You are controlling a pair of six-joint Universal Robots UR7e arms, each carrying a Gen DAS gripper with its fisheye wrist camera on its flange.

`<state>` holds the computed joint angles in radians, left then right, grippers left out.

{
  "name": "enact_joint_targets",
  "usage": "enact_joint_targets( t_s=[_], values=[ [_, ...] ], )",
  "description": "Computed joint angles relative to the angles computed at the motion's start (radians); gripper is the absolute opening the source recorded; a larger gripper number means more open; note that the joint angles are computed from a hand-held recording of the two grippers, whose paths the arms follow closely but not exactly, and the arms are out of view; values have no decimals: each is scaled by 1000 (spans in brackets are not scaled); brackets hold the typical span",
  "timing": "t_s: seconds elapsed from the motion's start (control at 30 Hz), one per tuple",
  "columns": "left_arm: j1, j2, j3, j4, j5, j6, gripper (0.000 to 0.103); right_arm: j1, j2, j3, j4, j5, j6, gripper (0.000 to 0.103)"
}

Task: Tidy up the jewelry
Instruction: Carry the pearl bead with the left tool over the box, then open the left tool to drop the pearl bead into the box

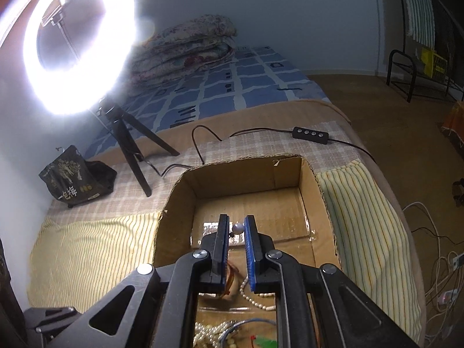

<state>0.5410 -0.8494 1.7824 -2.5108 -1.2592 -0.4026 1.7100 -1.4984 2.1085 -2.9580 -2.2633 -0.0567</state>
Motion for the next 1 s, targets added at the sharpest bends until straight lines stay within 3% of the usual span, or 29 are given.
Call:
enact_joint_targets(
  t_s=[0.63,0.9,1.0],
  values=[
    [-29,27,10,-32,49,48,6,-55,-1,5,-13,38,-16,10],
    [-33,24,17,-46,61,51,7,-49,3,7,-19,26,-19,31],
    [-33,23,16,-41,63,52,7,-44,9,5,-14,10,-16,49]
  ],
)
